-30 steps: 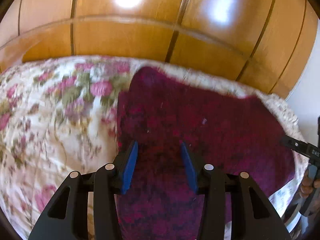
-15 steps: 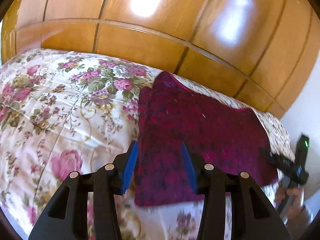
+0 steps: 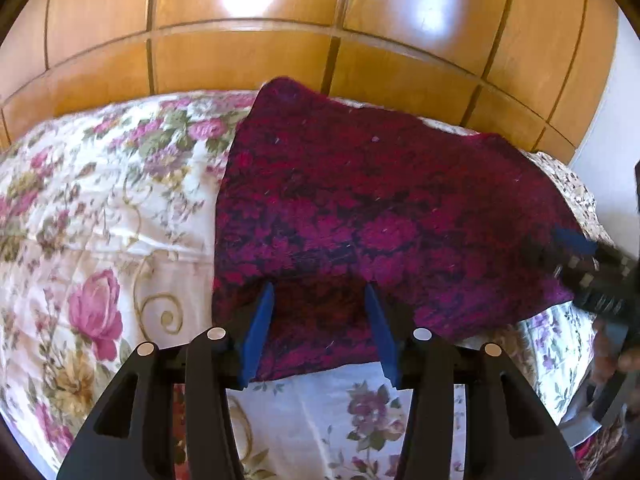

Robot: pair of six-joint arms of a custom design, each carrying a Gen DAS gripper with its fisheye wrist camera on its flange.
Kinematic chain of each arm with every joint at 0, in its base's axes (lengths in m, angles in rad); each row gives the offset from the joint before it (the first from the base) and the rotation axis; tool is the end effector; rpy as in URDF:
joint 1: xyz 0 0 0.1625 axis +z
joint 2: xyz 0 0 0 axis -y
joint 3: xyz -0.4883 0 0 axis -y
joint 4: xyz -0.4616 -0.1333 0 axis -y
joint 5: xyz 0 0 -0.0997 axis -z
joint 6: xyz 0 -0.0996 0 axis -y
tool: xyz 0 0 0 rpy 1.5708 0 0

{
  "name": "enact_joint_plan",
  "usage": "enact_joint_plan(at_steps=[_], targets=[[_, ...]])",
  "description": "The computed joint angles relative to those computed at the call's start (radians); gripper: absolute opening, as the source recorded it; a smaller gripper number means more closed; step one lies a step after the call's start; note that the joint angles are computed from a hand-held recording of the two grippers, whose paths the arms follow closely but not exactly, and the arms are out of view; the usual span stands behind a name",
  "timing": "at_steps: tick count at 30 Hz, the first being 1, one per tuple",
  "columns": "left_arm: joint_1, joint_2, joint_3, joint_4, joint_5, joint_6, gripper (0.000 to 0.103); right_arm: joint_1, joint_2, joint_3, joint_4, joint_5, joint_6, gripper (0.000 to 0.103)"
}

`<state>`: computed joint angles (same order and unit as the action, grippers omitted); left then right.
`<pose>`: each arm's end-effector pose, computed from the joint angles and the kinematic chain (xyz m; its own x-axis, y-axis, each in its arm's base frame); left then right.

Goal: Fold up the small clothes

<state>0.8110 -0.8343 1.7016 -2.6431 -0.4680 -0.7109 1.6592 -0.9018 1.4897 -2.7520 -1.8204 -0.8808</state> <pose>-0.3440 -0.6847 0.1485 -0.7827 -0.3275 -0.5293 0.2160 0.6547 -0.7244 0.1810 -0.8108 0.2653 -0.5657 -0.6038 0.5616 -0.8004 0.5658 -0.1979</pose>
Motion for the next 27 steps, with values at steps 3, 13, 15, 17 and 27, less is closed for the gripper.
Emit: enact_joint_plan(at_steps=[3, 13, 15, 17, 27], targets=[[0.004, 0.000, 0.027, -0.061, -0.006, 0.004, 0.047, -0.016, 0.011, 0.039, -0.097, -0.009, -0.095, 0.093], [-0.040, 0.000, -0.045, 0.160, 0.112, -0.181, 0.071, -0.034, 0.007, 0.062, -0.135, 0.056, -0.095, 0.101], [-0.048, -0.001, -0.057, 0.177, 0.135, -0.183, 0.071, -0.032, 0.000, 0.053, -0.099, 0.049, -0.093, 0.101], [-0.052, -0.001, -0.070, 0.210, 0.159, -0.196, 0.071, -0.029, -0.009, 0.043, -0.058, 0.049, -0.076, 0.101], [-0.041, 0.019, -0.114, 0.235, 0.184, -0.124, 0.071, -0.030, -0.052, -0.004, 0.029, 0.104, 0.059, 0.100]])
